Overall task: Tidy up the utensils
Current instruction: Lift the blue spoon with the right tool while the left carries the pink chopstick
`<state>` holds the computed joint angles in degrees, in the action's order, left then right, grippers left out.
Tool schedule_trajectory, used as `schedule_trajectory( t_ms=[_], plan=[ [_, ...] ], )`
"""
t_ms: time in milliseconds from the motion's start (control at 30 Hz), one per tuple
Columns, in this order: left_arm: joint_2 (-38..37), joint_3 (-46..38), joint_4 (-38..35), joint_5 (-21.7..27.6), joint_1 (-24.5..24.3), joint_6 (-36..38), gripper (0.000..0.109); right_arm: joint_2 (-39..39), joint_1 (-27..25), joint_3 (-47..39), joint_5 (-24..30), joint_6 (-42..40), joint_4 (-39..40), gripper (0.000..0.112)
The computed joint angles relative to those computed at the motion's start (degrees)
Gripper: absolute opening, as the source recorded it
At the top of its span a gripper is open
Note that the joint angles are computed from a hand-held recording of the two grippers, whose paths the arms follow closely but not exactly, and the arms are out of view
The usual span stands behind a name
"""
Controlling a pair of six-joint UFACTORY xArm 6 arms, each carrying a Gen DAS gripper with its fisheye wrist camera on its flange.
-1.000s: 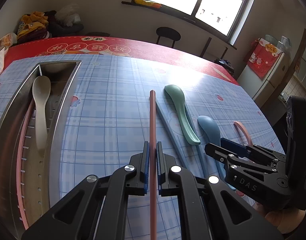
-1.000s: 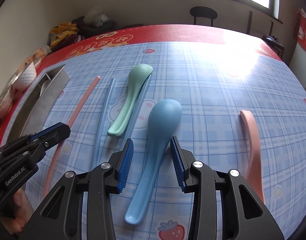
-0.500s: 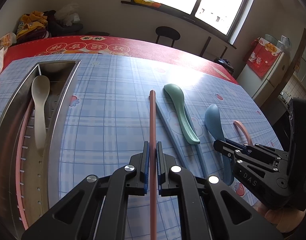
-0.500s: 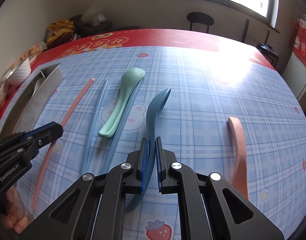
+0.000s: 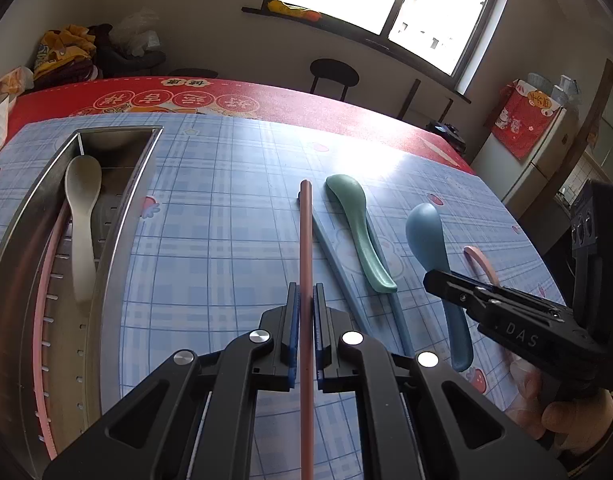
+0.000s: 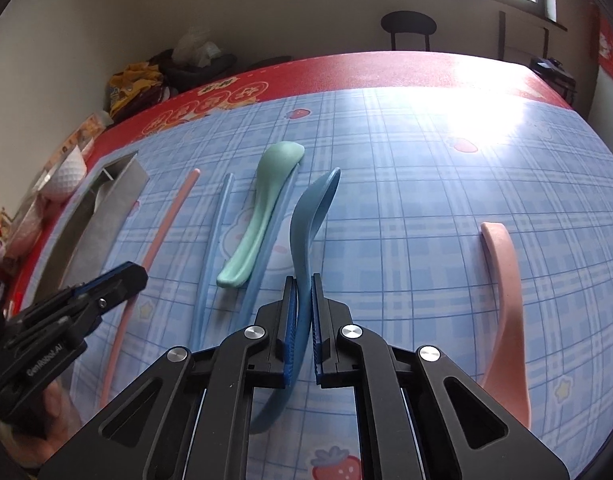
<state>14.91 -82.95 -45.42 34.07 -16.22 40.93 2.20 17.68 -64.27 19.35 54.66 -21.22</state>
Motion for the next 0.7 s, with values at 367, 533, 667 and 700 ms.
schedule_trajectory(
  t_ms=[367, 533, 667, 700],
  plan=[
    [-0.1, 0.1, -1.2, 0.1, 0.3, 0.1, 0.006, 3.4, -1.6, -1.6, -13.9, 21.2, -17.8, 0.007],
    [-0.2, 0.1, -0.6, -0.5, 0.1, 0.0, 0.006, 2.7, -2.7, -0.4, -16.9, 24.5, -21.5, 0.007],
    [-0.9, 0.2, -0.8, -0.3, 0.4, -1.1, 0.006, 2.8, -2.5, 1.7, -19.5, 17.5, -12.7, 0.007],
    [-1.6, 0.4, -2.2, 0.4, 0.8, -0.7, 0.006, 2.8, -2.5, 1.8, -20.1, 17.3, -12.3, 0.007]
  ],
)
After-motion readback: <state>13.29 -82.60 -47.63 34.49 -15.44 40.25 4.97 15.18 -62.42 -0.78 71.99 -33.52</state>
